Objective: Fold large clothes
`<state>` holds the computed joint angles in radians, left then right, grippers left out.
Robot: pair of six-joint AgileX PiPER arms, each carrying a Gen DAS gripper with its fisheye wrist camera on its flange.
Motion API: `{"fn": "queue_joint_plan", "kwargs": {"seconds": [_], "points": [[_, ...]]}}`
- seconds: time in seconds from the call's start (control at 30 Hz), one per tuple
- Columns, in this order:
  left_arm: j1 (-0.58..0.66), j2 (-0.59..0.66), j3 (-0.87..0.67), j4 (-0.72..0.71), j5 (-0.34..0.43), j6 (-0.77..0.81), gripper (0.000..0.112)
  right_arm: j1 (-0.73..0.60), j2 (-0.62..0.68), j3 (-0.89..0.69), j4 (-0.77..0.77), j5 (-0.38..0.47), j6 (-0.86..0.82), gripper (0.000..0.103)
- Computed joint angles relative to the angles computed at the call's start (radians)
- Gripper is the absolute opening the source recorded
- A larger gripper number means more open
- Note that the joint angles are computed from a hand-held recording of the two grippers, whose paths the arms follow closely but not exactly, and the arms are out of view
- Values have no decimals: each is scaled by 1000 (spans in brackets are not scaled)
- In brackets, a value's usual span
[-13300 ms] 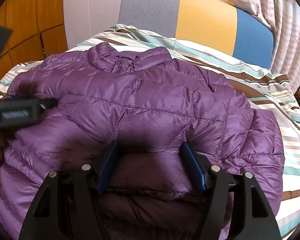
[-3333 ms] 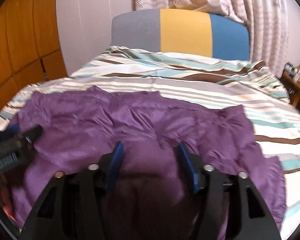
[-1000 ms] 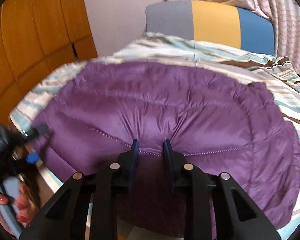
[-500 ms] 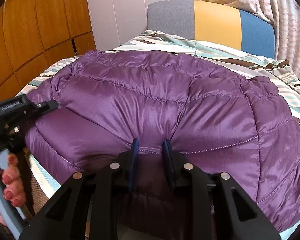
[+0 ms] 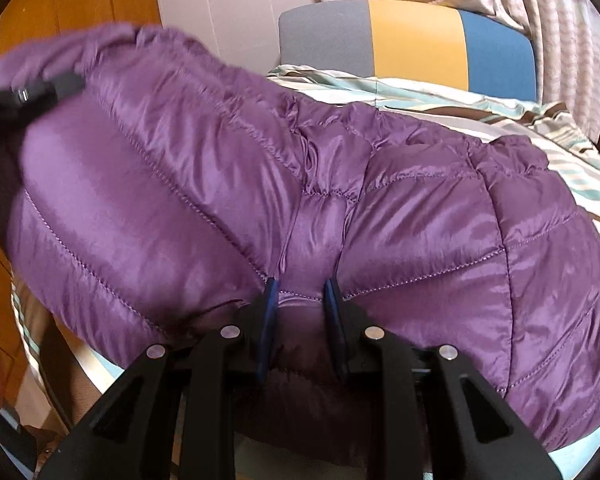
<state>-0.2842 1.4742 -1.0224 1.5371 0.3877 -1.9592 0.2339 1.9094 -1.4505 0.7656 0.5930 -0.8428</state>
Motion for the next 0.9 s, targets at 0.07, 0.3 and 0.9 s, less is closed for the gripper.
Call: {"fn": "queue_joint_plan", "kwargs": {"seconds": [0.07, 0.3, 0.9], "points": [[-32, 9, -23, -3, 26, 42, 23, -25, 8, -21, 34, 43, -10, 23], [-97, 81, -141, -85, 89, 257, 23, -138, -101, 52, 137, 37, -121, 48], [-209, 226, -312, -133, 81, 459, 23, -380, -96, 44, -311, -153, 367, 61]]}}
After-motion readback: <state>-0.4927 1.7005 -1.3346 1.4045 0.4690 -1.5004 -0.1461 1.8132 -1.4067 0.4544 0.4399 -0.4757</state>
